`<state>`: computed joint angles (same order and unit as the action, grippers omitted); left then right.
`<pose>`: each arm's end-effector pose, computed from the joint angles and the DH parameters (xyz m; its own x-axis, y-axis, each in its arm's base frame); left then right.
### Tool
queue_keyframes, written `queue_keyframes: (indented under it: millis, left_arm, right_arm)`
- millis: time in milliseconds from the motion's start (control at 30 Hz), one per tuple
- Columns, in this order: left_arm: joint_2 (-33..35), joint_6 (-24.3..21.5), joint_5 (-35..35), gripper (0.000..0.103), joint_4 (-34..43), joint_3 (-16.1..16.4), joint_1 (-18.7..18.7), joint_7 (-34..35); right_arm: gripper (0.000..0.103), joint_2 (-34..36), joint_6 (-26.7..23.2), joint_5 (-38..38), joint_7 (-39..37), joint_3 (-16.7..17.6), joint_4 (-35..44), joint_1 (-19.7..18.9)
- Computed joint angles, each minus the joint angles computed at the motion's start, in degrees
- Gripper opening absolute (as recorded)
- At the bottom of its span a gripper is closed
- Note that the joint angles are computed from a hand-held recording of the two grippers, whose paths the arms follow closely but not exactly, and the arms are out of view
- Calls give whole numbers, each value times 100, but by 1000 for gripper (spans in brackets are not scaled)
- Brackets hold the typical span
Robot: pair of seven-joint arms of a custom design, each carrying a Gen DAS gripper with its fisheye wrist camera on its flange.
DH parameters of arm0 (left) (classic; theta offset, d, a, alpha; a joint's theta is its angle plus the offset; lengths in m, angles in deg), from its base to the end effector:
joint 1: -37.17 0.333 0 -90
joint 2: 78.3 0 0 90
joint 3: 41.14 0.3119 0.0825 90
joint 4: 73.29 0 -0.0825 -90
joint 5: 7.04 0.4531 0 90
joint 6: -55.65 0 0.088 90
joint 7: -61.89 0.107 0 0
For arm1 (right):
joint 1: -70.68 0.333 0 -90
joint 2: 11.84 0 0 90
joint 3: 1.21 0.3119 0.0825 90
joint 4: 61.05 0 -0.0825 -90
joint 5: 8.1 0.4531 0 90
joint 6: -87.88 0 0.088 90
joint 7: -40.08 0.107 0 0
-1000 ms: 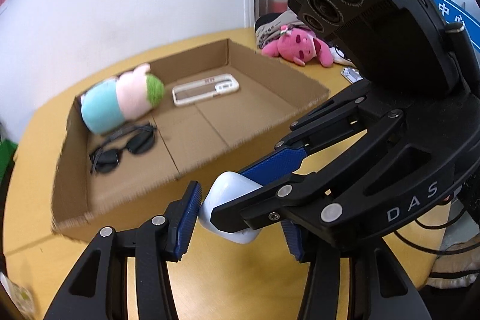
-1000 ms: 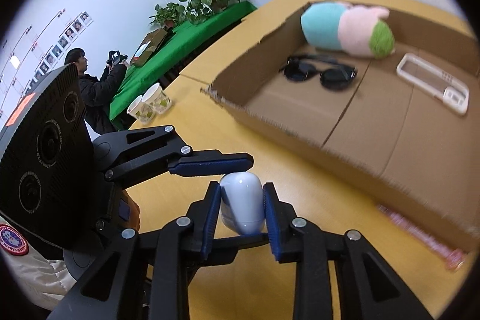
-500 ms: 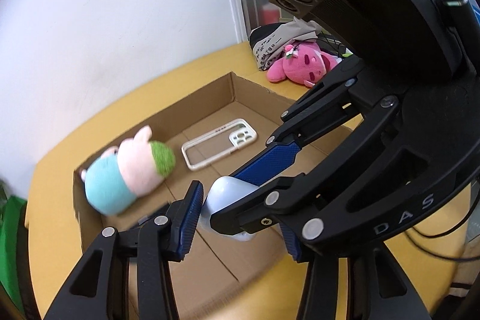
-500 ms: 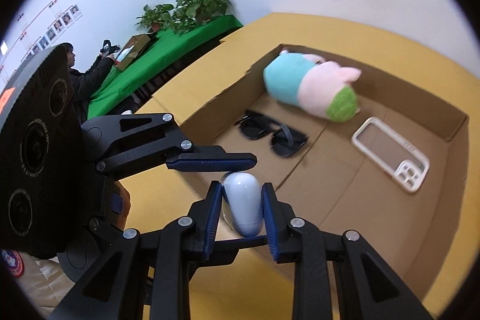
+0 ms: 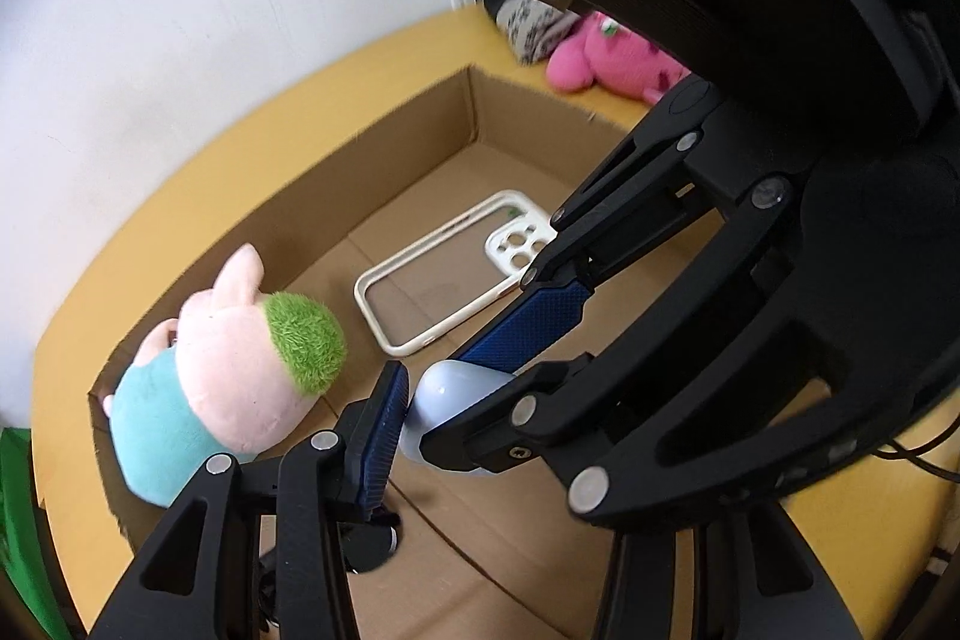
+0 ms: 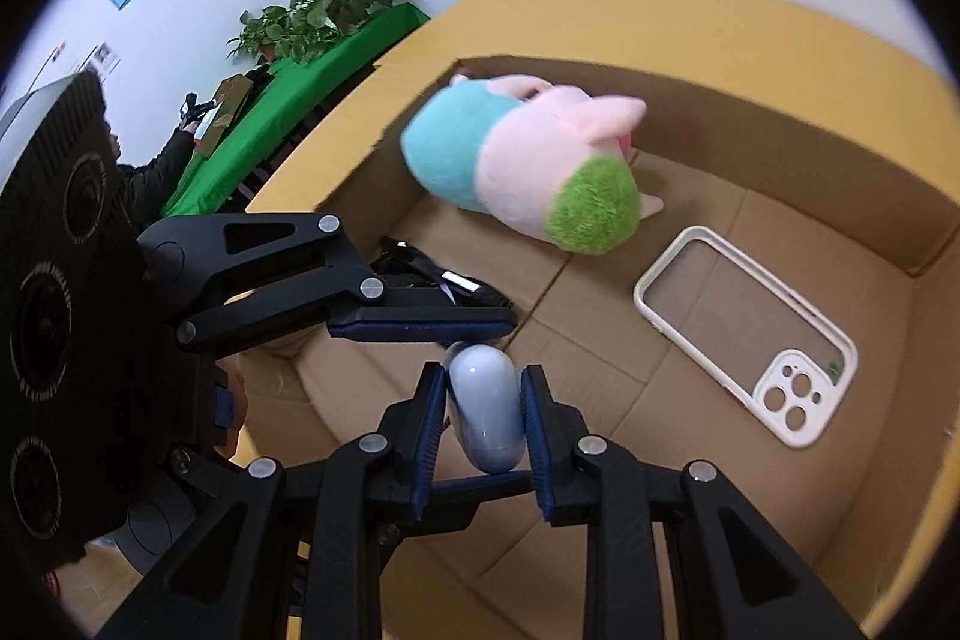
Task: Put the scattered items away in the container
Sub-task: 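Lift the earbuds case with the right gripper and carry it into the box, then lower the earbuds case onto the box floor and open the right gripper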
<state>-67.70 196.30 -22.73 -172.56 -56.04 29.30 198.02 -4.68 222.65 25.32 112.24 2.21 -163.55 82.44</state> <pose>0.6700 -0.2690 0.5053 -0.8220 -0.5526 -0.1376 -0.4013 0.7335 -0.5486 0.6749 0.1895 0.5003 0.3240 -0.8554 -0.4041 -0.8813 -0.1175 -0.4578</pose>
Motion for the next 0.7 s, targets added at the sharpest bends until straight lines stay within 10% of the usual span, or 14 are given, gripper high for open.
queue_keyframes:
  millis: [467, 700]
  left_arm:
    - [1127, -970, 874, 49, 1047, -29, -51, -641]
    - [1143, -915, 1072, 56, 991, -6, -43, -980]
  right_arm:
    - [25, 1040, -463, 541, 141, 105, 621, -311]
    - [49, 1063, -269, 638, 349, 134, 537, -313]
